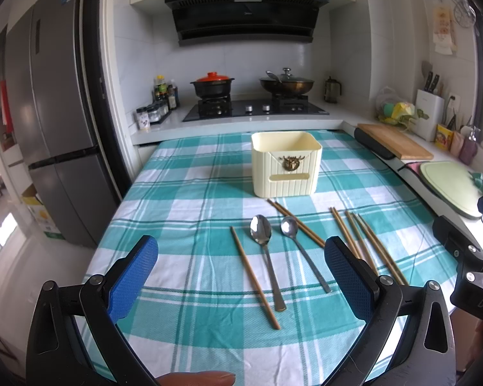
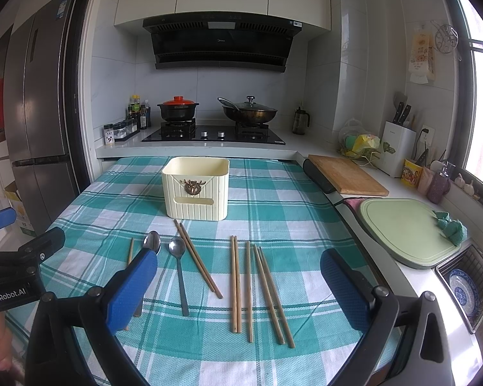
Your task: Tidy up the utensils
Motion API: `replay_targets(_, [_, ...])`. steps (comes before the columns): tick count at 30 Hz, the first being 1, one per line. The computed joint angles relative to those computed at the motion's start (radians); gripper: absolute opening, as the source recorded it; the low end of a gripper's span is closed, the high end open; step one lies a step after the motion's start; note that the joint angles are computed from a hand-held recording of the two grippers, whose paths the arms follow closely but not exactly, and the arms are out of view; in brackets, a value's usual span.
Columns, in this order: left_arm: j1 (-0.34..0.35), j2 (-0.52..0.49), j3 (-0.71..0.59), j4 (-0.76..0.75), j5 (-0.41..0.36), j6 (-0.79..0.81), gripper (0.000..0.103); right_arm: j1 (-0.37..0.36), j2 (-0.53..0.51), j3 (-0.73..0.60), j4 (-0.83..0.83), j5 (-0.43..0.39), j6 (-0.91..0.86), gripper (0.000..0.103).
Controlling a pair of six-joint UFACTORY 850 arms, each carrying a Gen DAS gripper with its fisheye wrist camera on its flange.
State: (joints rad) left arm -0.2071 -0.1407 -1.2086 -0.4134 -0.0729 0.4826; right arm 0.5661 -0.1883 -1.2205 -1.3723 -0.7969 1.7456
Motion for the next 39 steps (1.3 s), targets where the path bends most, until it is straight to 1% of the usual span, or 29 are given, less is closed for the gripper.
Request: replay_targets(39, [0.000, 0.001, 0.002, -0.004, 0.001, 0.005, 0.103, -0.002, -0.007, -0.009, 0.002, 0.003, -0.005, 0.103])
